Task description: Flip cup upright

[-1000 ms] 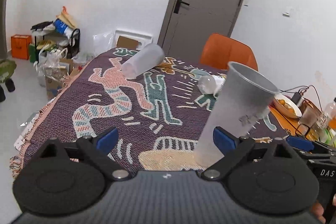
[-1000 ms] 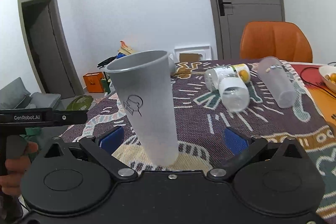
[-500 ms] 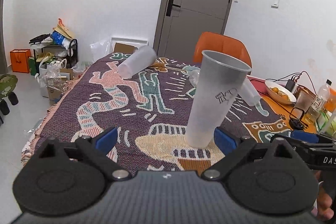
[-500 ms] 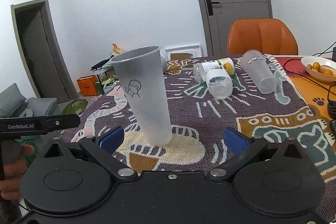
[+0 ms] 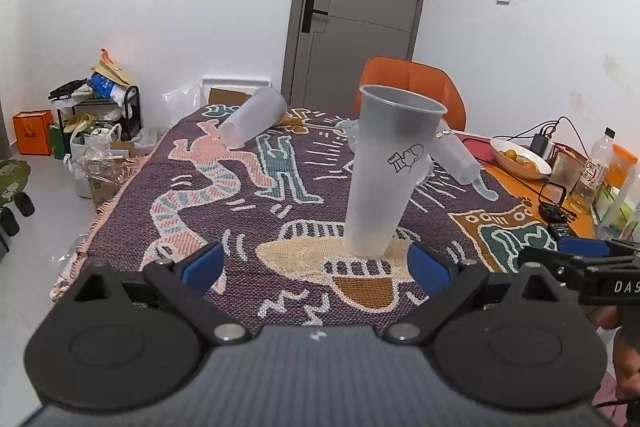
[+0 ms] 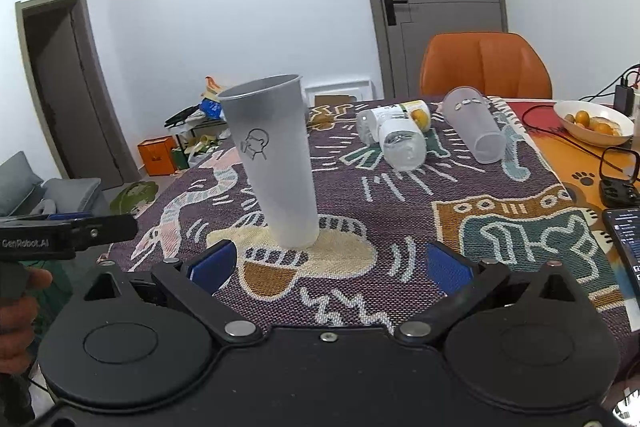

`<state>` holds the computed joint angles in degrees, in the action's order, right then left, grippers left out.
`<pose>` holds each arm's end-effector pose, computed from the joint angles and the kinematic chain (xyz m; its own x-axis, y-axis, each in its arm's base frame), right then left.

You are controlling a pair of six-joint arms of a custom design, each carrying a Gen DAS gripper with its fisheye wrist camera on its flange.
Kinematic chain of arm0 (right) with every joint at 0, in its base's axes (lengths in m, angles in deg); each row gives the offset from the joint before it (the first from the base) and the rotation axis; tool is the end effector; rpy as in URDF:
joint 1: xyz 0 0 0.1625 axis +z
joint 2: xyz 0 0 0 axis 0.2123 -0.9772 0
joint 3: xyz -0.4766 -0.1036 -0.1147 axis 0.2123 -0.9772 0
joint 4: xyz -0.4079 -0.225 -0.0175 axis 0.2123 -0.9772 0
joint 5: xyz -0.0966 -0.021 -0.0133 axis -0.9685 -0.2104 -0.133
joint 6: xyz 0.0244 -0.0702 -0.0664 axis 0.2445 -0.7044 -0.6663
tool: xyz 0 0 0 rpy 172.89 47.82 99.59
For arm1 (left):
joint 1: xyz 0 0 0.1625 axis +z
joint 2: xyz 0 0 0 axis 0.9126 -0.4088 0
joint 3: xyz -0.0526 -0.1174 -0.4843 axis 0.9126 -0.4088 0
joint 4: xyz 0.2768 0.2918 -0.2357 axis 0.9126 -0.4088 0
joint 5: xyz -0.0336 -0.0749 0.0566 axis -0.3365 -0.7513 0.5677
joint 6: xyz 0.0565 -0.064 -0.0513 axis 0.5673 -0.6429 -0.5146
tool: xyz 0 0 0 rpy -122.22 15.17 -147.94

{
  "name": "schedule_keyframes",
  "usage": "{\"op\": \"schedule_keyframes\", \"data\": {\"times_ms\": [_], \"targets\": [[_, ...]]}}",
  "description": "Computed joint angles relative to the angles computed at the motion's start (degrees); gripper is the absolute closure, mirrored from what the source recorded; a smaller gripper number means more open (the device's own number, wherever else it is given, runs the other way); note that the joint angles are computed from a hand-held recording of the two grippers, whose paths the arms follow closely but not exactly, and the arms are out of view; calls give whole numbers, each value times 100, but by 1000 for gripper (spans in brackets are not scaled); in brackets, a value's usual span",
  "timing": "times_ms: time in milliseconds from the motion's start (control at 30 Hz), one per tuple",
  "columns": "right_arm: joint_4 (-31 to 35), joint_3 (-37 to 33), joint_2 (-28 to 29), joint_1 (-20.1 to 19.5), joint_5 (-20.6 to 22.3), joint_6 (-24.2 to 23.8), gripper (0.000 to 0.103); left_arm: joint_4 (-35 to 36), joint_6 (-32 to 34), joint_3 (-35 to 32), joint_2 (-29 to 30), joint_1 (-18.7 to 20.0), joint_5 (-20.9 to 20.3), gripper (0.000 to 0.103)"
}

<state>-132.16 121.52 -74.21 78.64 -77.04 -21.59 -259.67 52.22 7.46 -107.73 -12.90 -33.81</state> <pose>0.0946 -0.6384 0.3386 -0.7926 0.3231 0.5171 -0.3813 0.3991 -0.8339 -0.3862 -0.7830 0.0794 -0.6228 0.6484 -0.4379 0.7777 0.4519 -0.4370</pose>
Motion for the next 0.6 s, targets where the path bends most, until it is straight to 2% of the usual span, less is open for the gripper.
{"op": "schedule_keyframes", "data": {"times_ms": [600], "targets": [[134, 29, -18, -40, 67, 31, 0, 154, -14, -37, -6, 11, 67, 6]]}}
